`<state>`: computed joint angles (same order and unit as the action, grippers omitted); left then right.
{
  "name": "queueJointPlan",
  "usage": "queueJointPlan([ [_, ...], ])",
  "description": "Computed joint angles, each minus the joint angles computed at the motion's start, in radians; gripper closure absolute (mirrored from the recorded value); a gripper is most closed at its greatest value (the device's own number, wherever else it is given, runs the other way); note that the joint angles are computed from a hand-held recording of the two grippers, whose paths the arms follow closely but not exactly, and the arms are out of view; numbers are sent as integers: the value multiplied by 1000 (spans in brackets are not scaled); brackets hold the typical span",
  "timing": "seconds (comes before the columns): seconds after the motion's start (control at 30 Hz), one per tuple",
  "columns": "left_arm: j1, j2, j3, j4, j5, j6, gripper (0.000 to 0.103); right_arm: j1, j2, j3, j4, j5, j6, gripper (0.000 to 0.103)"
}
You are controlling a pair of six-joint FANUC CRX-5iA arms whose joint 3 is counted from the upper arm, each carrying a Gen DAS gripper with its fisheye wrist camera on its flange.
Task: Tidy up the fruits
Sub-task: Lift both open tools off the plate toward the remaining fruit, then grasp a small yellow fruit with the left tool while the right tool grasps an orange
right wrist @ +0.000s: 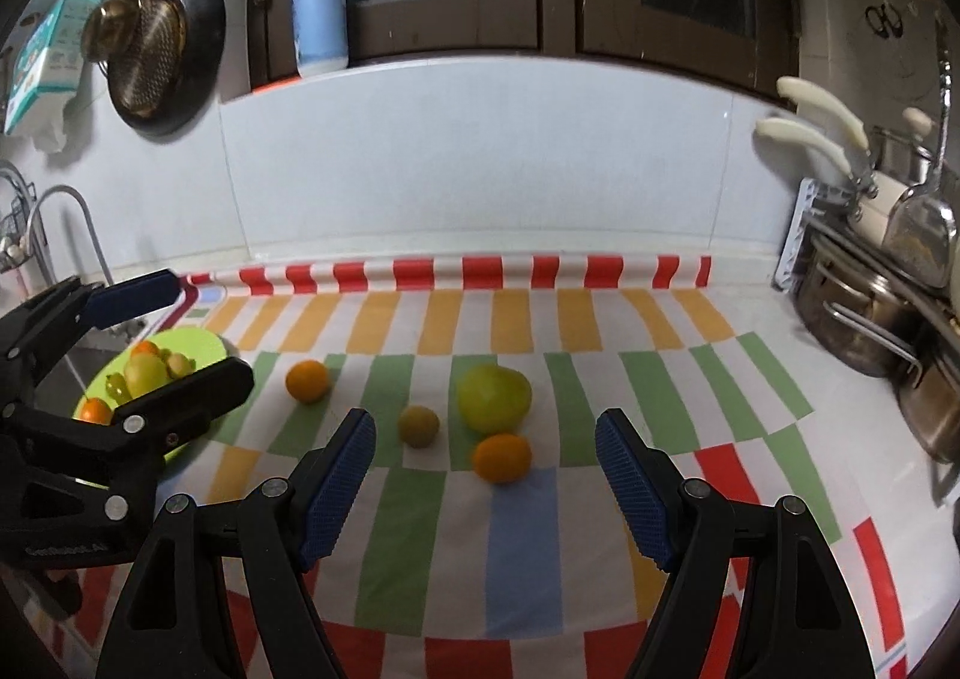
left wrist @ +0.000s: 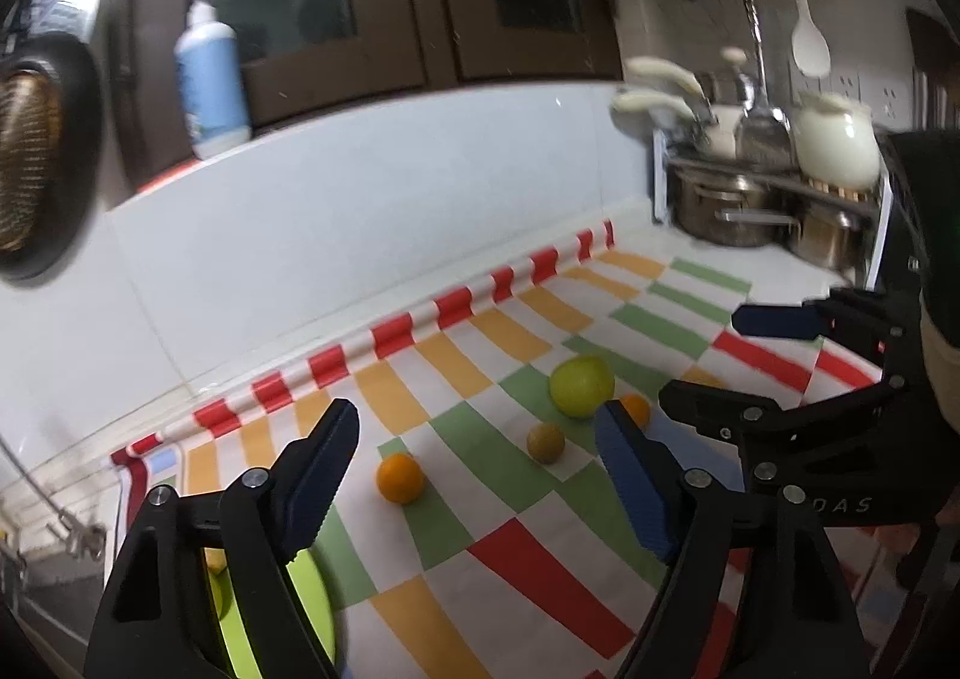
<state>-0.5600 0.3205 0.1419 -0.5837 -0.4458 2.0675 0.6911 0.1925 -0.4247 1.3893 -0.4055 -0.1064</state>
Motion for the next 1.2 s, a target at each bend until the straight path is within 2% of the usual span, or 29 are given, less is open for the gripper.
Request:
queueJointPlan([
  [0.1,35,35,-4,127,31,-156,31,-3,26,16,-28,5,36,27],
  [0.27,77,100,-5,335,59,-398,38,7,78,67,-177,8,170,34],
  [0.5,104,172,14,522,56,-616,52,14,152,157,-430,5,383,44],
  [0.63,114,202,21,618,55,-705,53,17,184,205,-534,-14,477,48],
  [0.77,116,232,45,664,40,-749,53,14,199,228,-598,-16,537,51],
  [0.8,117,236,48,675,36,-759,55,14,202,233,-610,-19,549,53],
  [0.83,117,242,52,691,30,-772,55,14,204,240,-631,-21,571,59],
  [0.87,117,249,56,711,25,-789,55,13,210,259,-687,-25,623,63],
  [0.93,116,262,71,723,13,-801,56,10,212,271,-734,-23,659,65],
  [1.07,113,292,118,717,-28,-782,60,2,196,234,-654,-9,576,66],
  [1.2,110,314,156,710,-61,-759,69,-4,179,201,-581,-15,499,65],
])
